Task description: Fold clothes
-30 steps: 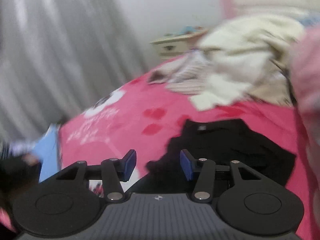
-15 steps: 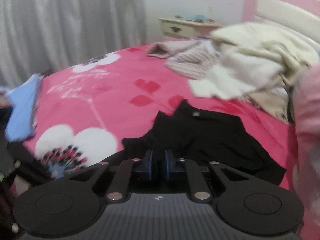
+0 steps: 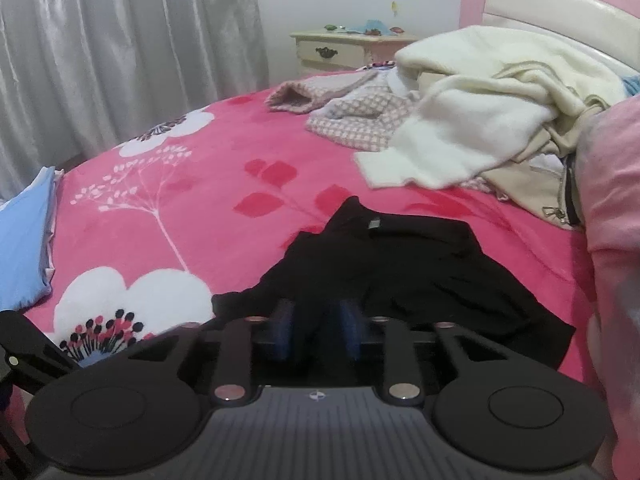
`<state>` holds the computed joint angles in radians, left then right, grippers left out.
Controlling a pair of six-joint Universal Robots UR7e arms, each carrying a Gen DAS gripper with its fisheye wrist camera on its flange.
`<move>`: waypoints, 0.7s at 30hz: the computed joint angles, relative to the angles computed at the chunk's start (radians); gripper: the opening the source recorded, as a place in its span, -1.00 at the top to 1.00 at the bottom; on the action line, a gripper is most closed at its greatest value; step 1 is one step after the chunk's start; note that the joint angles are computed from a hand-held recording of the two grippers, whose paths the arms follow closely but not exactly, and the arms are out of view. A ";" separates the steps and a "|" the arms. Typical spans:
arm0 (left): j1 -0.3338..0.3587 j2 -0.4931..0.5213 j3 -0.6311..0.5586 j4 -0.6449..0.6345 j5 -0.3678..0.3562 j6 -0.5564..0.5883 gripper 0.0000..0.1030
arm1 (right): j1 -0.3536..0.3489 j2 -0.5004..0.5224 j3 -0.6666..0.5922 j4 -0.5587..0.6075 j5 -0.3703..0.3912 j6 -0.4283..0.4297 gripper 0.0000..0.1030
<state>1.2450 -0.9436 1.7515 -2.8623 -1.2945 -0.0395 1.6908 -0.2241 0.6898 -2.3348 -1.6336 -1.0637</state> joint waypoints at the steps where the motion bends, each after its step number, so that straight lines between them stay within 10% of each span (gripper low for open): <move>1: -0.001 0.002 -0.001 -0.002 0.000 0.000 0.21 | 0.000 -0.009 0.018 -0.021 0.005 -0.003 0.88; 10: -0.001 0.008 -0.003 -0.007 0.001 0.001 0.19 | -0.014 -0.047 0.042 -0.005 0.060 0.067 0.52; 21: 0.000 0.014 -0.006 -0.014 0.000 0.004 0.17 | 0.004 -0.102 0.216 -0.122 0.014 -0.187 0.29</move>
